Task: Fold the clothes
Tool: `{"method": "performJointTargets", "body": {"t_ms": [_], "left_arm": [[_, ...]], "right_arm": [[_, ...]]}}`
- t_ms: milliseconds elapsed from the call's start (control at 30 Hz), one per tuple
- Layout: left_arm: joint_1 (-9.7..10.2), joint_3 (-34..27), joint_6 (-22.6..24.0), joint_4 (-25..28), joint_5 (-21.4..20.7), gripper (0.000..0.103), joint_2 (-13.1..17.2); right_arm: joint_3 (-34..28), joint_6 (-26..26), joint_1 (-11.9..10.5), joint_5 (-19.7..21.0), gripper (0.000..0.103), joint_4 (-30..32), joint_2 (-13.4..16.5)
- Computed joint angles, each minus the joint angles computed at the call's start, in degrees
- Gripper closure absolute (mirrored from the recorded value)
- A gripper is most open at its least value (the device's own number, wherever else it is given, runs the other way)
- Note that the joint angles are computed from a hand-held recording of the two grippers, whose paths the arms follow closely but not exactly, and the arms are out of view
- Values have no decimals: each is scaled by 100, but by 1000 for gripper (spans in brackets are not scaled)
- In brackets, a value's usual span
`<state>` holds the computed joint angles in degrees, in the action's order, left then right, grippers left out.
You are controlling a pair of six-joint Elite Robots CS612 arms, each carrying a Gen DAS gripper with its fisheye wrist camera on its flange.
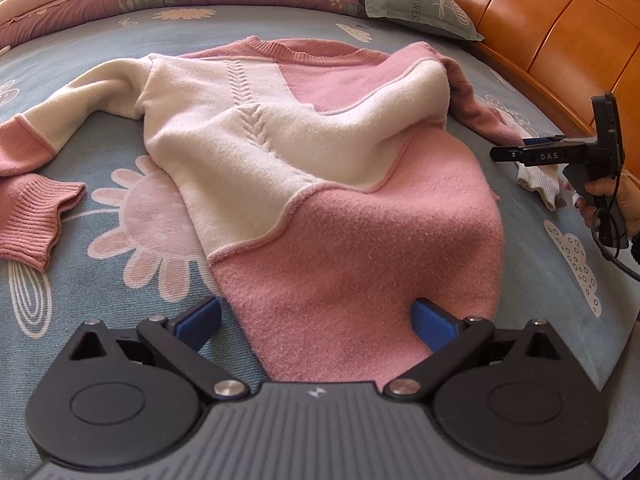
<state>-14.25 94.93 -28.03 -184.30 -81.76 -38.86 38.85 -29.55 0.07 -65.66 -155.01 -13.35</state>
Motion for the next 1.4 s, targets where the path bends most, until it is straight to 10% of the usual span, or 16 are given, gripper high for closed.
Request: {"method": "performJointTargets", "body": {"t_ms": [133,367,900,1100,1267,1400], "left_arm": [[-10,23,-7,-27,39,2,-4],[-41,22,-83,25,138,2,-10],[-55,57,-183,-9,169,2,-18],[-61,18,-138,66,201,1,-13],[-78,82,-219,-67,245,1,-15],[-82,109,-188,-95,238,1,-25]], "right_arm": [[956,297,-116,-217,2,-652,-461],[1685,1392,-377,708,5,-449,-829],[471,5783,-660,3004,1,-1251,162],[353,6385,-628,2589,32,-1660,290],[273,6118,-530,2229,34,-1893,354],[491,6116,-540,1974,73,-2385,351]]}}
